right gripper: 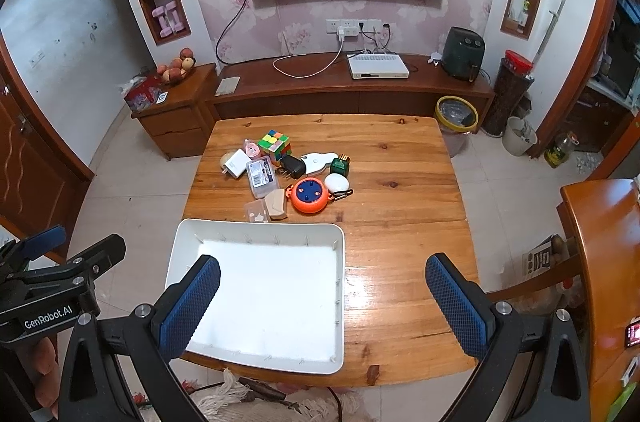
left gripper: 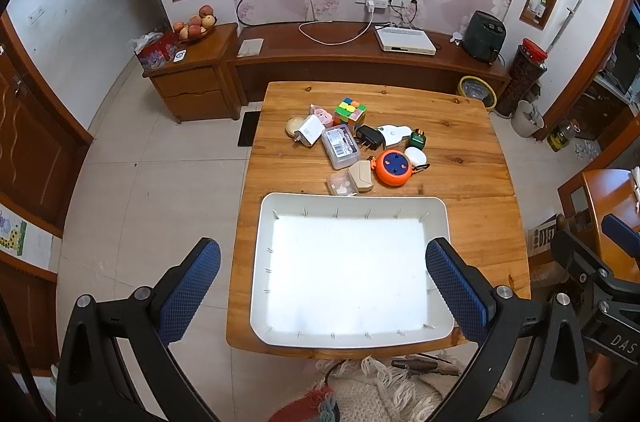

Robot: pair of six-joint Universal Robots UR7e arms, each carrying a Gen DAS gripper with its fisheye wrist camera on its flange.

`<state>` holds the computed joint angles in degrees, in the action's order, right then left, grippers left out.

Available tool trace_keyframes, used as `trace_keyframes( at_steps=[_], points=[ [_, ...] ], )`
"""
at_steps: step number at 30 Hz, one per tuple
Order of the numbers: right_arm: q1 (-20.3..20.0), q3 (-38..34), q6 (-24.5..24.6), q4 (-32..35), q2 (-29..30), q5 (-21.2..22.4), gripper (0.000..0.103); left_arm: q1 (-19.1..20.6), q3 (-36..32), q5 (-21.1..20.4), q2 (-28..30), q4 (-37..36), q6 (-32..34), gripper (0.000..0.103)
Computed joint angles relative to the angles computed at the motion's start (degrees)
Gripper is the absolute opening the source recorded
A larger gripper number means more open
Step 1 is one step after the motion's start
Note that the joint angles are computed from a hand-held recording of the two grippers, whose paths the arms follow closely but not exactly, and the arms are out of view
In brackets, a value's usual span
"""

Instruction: Organize rigid objects

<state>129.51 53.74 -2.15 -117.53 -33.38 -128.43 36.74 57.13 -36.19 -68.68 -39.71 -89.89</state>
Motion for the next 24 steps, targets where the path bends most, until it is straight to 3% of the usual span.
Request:
trace_keyframes(
  at_steps=[12,24],
  points=[
    [-0.7,-0.8,-0.7,0.0,-0.4,2.3,0.103,-0.4,-0.9,0.3,0.7,2.0,-3.1,0.102],
    [-1.6,-2.0,-5.5,-1.4,0.1,3.4,0.103,0.4,-5.1,0.7,3.7,3.8,-3.6,0.102]
  ],
)
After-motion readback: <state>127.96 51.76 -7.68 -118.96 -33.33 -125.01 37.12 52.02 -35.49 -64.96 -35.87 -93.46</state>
